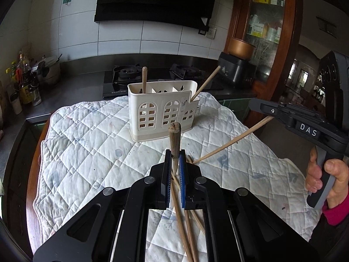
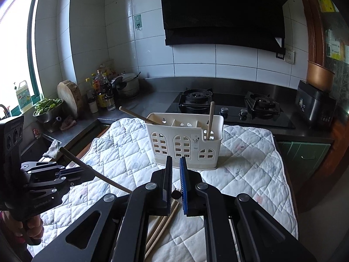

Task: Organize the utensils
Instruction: 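Carry the left tool's chopstick into the caddy while the right tool inserts its own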

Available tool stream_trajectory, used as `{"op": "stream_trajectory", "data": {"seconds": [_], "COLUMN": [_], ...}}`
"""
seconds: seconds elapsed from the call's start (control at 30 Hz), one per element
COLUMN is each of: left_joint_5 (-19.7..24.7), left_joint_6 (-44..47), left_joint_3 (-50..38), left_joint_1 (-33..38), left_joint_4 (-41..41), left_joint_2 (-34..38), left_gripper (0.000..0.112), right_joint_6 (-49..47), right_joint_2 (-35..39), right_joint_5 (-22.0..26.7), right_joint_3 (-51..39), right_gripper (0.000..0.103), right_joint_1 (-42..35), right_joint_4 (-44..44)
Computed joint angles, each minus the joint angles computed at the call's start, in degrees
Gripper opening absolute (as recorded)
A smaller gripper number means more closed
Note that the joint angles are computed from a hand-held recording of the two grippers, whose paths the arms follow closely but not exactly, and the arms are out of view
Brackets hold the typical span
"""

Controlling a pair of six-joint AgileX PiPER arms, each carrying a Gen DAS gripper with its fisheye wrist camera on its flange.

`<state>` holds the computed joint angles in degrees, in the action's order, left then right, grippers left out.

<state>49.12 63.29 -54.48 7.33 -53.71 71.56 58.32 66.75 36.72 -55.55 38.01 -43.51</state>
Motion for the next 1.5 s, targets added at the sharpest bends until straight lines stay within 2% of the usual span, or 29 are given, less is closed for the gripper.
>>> {"op": "stream_trajectory", "data": {"seconds": [0.23,0.47,0.53,0.8,1.03,1.17,1.3,1.5], "left_joint_5": [2.20,4.99,4.63,1.79,2.79,3.77,4.09,4.85], "left_joint_6": [-3.44,-7.22,-8.57,-17.43,-25.89,-28.07,-29.01,-29.31], "left_joint_3": [-5.79,-13.56,-16.41,-31.09,-44.37,-49.14,-50.65,-51.39], "left_joint_1": [-1.01,-2.62,-3.97,-10.07,-11.89,-12.29,-12.07,-11.16], "left_joint_4": [1.38,1.94,2.68,9.96,16.33,19.48,21.11,21.30], "left_joint_2": [2.37,4.13,4.72,10.30,18.56,21.92,24.06,26.72], "left_gripper": [0.005,0.005,0.005,0.005,0.005,0.005,0.006,0.006], "right_joint_6": [-16.74,-25.56,-28.26,-38.79,-43.79,-44.72,-43.03,-40.79], "right_joint_2": [1.93,5.21,6.34,15.93,28.36,34.03,38.08,40.39], "right_joint_5": [-0.27,2.70,3.55,9.91,14.81,16.14,15.59,12.10], "right_joint_3": [-8.11,-17.27,-20.67,-41.94,-62.49,-70.69,-73.93,-70.22], "right_gripper": [0.006,0.006,0.006,0.006,0.006,0.006,0.006,0.006], "right_joint_1": [-6.12,-9.12,-10.27,-14.75,-20.18,-22.53,-23.52,-24.33], "right_joint_4": [13.27,18.41,19.89,24.47,28.70,30.28,29.18,26.63]}}
